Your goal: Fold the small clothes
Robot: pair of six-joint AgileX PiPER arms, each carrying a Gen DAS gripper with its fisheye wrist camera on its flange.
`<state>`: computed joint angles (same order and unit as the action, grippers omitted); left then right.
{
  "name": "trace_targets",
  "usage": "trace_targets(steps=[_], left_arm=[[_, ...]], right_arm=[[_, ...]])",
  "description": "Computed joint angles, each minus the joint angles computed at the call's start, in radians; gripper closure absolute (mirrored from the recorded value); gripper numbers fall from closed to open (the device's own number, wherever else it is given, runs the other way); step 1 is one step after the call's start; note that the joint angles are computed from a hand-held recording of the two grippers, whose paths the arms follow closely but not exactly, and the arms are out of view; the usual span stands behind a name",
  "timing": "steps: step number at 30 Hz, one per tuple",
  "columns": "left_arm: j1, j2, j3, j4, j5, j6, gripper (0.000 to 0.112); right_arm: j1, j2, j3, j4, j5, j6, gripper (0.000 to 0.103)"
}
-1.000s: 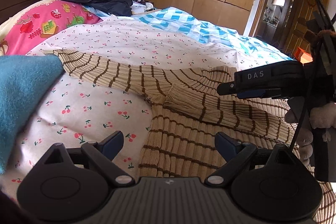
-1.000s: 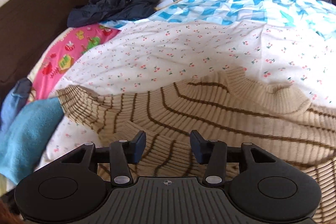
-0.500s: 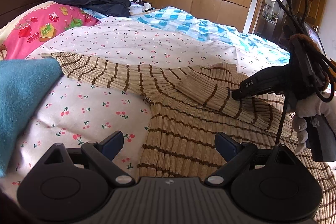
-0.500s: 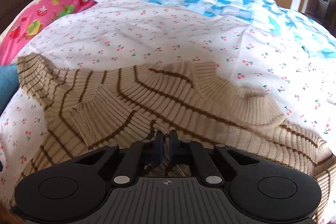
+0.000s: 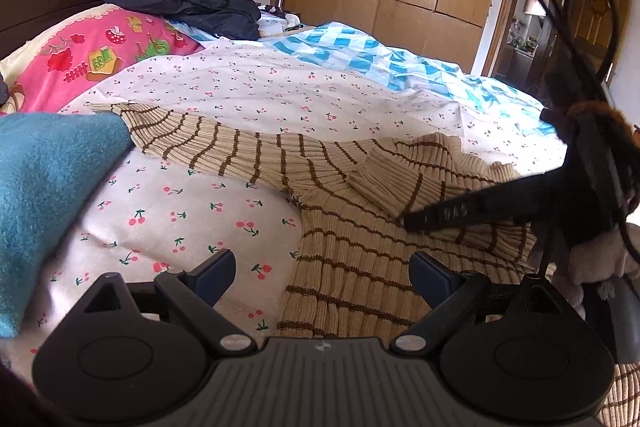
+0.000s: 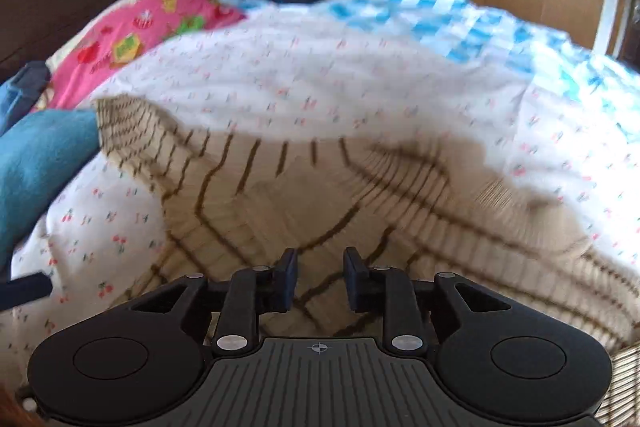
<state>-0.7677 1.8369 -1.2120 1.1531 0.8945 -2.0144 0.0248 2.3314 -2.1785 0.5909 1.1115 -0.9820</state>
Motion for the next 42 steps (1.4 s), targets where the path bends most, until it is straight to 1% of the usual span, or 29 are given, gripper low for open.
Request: trace_targets(steps=[1,2,3,5,9,10,12,14,17,19,20,21,23,24,26,29,32,34,37,39,40,42], left_arm=[[-0.001,-0.002,0.003,0.002,0.008,-0.008,0.015],[0.0,-0.005,0.007,0.003,0.014,-0.015,0.015],[0.001,-0.008,0.013,0.009,0.02,-0.025,0.015],[0.003,-0.015,0.022,0.014,0.034,-0.042,0.015],[0.017,-0.051,0.05,0.031,0.066,-0.079,0.015],[0.025,-0.063,0.055,0.04,0.083,-0.078,0.015],[0.045,-0.079,0.06,0.07,0.144,-0.066,0.015],[0.09,-0.1,0.07,0.096,0.168,-0.049,0.015],[0.24,-0.14,0.09,0.105,0.094,-0.025,0.015],[0.342,-0.139,0.085,0.106,0.048,-0.006,0.016],[0.389,-0.135,0.079,0.103,0.017,0.004,0.02],[0.452,-0.129,0.074,0.088,-0.036,0.018,0.023],[0.559,-0.119,0.061,0.038,-0.148,0.05,0.04],[0.616,-0.108,0.054,0.006,-0.208,0.061,0.043],[0.696,-0.078,0.036,-0.059,-0.288,0.084,0.054],[0.782,-0.044,0.032,-0.125,-0.402,0.097,0.06],[0.808,-0.019,0.017,-0.114,-0.444,0.069,0.061],[0.831,0.0,-0.011,-0.147,-0.473,0.103,0.061],[0.881,0.037,-0.074,-0.314,-0.497,0.258,0.061],[0.904,0.062,-0.113,-0.436,-0.496,0.385,0.061],[0.909,0.07,-0.123,-0.461,-0.495,0.413,0.061],[0.909,0.077,-0.134,-0.459,-0.488,0.417,0.066]], right_arm=[[0.006,0.037,-0.059,-0.033,0.053,0.041,0.077],[0.005,0.048,-0.078,-0.031,0.07,0.042,0.076],[0.004,0.034,-0.057,-0.023,0.056,0.033,0.076],[-0.002,-0.033,0.06,0.016,-0.024,0.022,0.076],[-0.025,-0.098,0.144,0.075,-0.033,-0.029,0.076],[-0.03,-0.123,0.186,0.089,-0.045,-0.053,0.076],[-0.038,-0.155,0.243,0.113,-0.053,-0.079,0.076],[-0.039,-0.184,0.291,0.134,-0.061,-0.093,0.076],[-0.036,-0.213,0.339,0.175,-0.053,-0.121,0.076],[-0.03,-0.228,0.361,0.2,-0.049,-0.128,0.076],[-0.028,-0.231,0.365,0.213,-0.044,-0.13,0.076],[-0.023,-0.233,0.366,0.224,-0.041,-0.128,0.076],[-0.012,-0.229,0.359,0.24,-0.032,-0.116,0.076],[-0.006,-0.223,0.351,0.247,-0.024,-0.107,0.076],[0.006,-0.21,0.333,0.253,-0.013,-0.086,0.076],[0.021,-0.196,0.321,0.267,-0.003,-0.067,0.076],[0.028,-0.181,0.305,0.271,0.005,-0.055,0.076],[0.032,-0.174,0.301,0.269,0.007,-0.041,0.076],[0.032,-0.163,0.291,0.268,0.017,-0.011,0.076],[0.026,-0.159,0.287,0.276,0.026,-0.001,0.076],[0.023,-0.161,0.29,0.284,0.027,-0.003,0.076],[0.021,-0.167,0.3,0.296,0.025,-0.012,0.076]])
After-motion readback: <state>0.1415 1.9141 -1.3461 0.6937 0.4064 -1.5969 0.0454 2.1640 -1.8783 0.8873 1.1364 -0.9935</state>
